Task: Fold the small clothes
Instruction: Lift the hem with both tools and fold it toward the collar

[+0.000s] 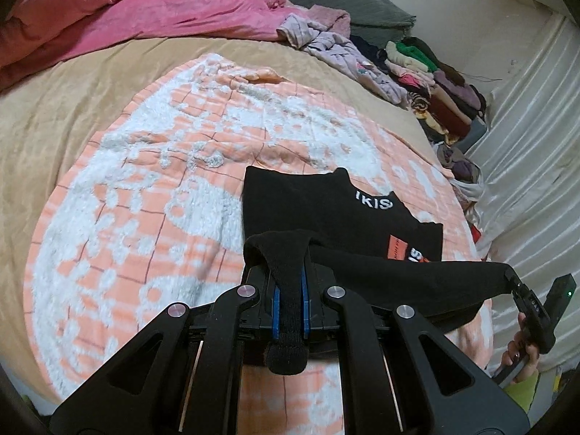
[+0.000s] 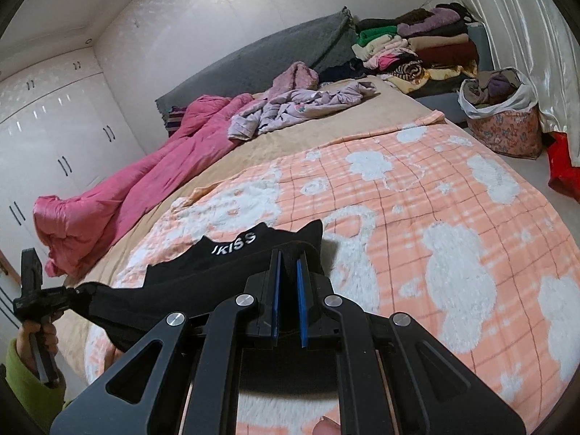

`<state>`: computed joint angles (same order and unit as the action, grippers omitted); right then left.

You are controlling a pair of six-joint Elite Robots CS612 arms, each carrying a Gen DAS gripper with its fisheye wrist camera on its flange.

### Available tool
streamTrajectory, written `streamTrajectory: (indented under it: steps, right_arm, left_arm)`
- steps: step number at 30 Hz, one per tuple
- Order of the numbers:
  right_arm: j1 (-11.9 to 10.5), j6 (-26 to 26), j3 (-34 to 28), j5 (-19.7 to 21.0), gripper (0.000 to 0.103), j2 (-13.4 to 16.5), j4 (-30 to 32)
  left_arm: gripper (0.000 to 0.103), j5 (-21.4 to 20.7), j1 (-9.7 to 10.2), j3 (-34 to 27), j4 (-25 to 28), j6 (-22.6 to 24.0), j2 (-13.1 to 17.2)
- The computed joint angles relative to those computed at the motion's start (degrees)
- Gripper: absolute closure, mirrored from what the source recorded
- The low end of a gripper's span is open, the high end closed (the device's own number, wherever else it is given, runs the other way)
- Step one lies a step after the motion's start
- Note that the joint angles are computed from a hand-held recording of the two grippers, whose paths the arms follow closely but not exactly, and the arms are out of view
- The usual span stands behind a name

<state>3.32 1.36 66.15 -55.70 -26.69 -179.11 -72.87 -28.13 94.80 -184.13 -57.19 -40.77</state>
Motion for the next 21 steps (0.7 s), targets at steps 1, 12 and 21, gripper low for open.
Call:
streamTrajectory:
  steps: [1, 12, 21]
  right_arm:
    - [0.19, 0.2, -1.18, -0.57, 0.096, 0.55, 0.72]
    - [2.32, -0.01, -13.29, -7.59, 0.096, 6.78, 11.72]
    - [3.59, -1.3, -16.57, -13.15, 0.045, 8.76, 16.47]
  left_arm:
    - [0.101, -0.22, 0.2, -0.36, 0.16, 0.0, 0.25]
    - [0.1, -3.39, 2.83, -6.2, 5.92, 0.2, 3.88]
    - [0.086, -4.59, 3.54, -8.24, 8.15, -1.07, 5.56]
